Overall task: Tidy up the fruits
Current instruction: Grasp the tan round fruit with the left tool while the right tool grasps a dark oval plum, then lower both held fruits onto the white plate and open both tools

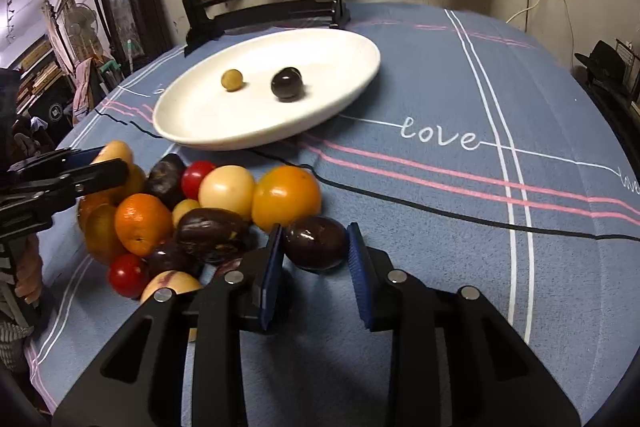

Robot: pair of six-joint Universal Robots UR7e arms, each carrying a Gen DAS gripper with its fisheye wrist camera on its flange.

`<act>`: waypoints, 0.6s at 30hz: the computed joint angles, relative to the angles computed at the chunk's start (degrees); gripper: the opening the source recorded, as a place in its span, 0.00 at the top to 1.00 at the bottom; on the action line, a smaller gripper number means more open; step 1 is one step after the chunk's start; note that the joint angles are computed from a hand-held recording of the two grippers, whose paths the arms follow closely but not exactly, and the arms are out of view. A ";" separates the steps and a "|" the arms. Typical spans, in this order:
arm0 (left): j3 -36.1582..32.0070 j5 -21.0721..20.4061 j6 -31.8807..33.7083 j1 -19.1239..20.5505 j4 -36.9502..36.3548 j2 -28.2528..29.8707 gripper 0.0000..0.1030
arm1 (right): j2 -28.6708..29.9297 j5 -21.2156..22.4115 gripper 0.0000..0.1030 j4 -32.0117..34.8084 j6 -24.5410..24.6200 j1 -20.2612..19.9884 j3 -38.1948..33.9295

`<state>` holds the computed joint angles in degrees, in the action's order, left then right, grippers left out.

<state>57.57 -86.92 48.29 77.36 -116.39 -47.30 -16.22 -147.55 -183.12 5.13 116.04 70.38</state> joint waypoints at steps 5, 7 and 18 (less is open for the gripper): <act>-3.06 -0.02 -1.16 -0.56 0.25 1.47 0.56 | 0.46 -0.31 0.69 -8.70 -5.03 1.35 -1.02; -5.57 1.38 -1.85 -1.21 0.77 3.18 0.56 | 0.53 1.01 0.69 -8.29 -6.13 1.43 -3.42; -16.75 4.35 -6.95 -2.18 0.56 11.92 0.24 | 6.53 8.77 0.67 7.75 -2.52 -2.49 -21.82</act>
<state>40.82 -82.57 41.33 75.18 -115.83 -35.38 -9.70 -138.78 -175.36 2.61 113.54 48.55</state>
